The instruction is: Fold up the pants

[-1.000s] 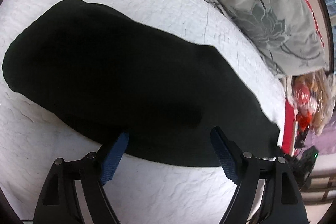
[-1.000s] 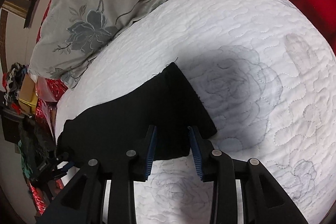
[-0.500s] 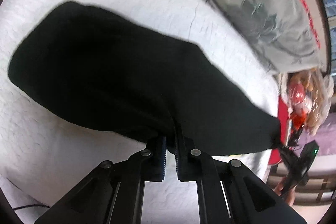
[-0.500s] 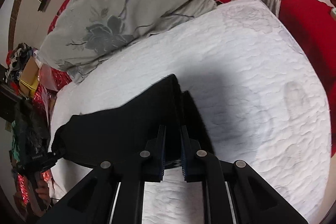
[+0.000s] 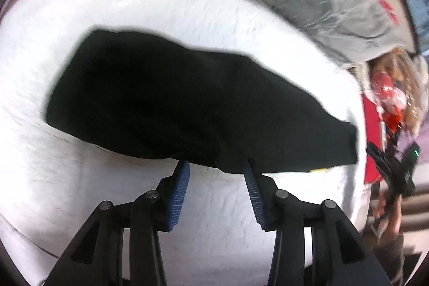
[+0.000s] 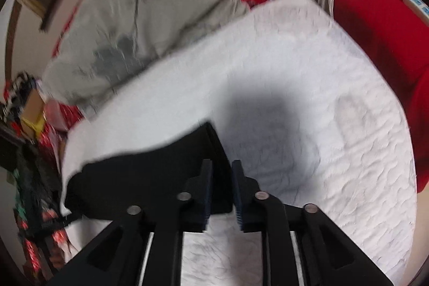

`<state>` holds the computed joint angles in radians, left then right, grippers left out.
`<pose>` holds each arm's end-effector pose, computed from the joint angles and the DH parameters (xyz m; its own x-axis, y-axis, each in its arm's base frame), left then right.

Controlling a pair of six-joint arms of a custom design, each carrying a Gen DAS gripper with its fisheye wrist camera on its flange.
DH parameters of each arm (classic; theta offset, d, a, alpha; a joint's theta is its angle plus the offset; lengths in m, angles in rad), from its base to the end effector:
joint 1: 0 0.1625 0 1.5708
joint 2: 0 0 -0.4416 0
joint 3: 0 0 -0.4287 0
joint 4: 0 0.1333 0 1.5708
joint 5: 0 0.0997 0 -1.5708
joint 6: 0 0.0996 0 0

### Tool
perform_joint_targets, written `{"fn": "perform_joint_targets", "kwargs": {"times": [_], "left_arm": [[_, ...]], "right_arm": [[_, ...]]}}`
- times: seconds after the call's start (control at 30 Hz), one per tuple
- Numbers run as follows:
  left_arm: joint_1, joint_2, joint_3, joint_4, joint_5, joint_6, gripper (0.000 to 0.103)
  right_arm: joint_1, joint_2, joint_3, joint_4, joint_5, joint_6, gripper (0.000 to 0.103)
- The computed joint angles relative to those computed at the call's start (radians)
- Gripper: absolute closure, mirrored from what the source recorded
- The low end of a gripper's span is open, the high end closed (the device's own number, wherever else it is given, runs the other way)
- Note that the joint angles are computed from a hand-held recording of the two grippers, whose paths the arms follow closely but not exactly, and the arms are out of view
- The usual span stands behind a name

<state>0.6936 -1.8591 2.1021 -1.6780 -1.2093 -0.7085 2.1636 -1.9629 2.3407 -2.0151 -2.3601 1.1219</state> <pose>-0.1819 -0.3704 0.3769 -0.9219 0.1572 -0.3542 0.2134 0.9689 -0.1252 0.2384 -0.2419 0.3491 -0.7672 0.5918 0.2475 0.3081 0.6784 -0.6670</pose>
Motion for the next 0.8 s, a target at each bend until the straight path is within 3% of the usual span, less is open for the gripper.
{"fn": "perform_joint_targets", "kwargs": {"times": [0.07, 0.13, 0.2, 0.23, 0.4, 0.5, 0.7, 0.8], "left_arm": [[-0.026, -0.034, -0.028, 0.014, 0.054, 0.010, 0.059], [-0.046, -0.061, -0.054, 0.030, 0.151, 0.011, 0.050], [-0.038, -0.056, -0.086, 0.052, 0.265, 0.013, 0.025], [-0.020, -0.046, -0.103, 0.057, 0.294, 0.015, 0.024], [0.124, 0.044, -0.178, 0.070, 0.238, 0.057, 0.024], [0.179, 0.106, -0.206, 0.054, 0.206, 0.100, 0.024], [0.253, 0.147, -0.206, -0.012, 0.181, 0.256, 0.022], [0.267, 0.159, -0.196, -0.025, 0.182, 0.320, 0.018]], "right_arm": [[-0.008, 0.021, -0.008, -0.038, -0.003, -0.024, 0.067], [-0.019, 0.053, -0.016, -0.064, 0.004, -0.050, 0.067], [-0.039, 0.105, -0.010, -0.201, 0.059, -0.135, 0.067], [-0.045, 0.132, -0.014, -0.244, 0.080, -0.159, 0.067], [-0.081, 0.402, -0.113, -0.462, 0.253, -0.385, 0.065], [-0.088, 0.584, -0.223, -0.502, 0.328, -0.501, 0.055], [-0.095, 0.842, -0.413, -0.437, 0.362, -0.629, 0.052], [-0.107, 0.900, -0.455, -0.383, 0.395, -0.667, 0.052]]}}
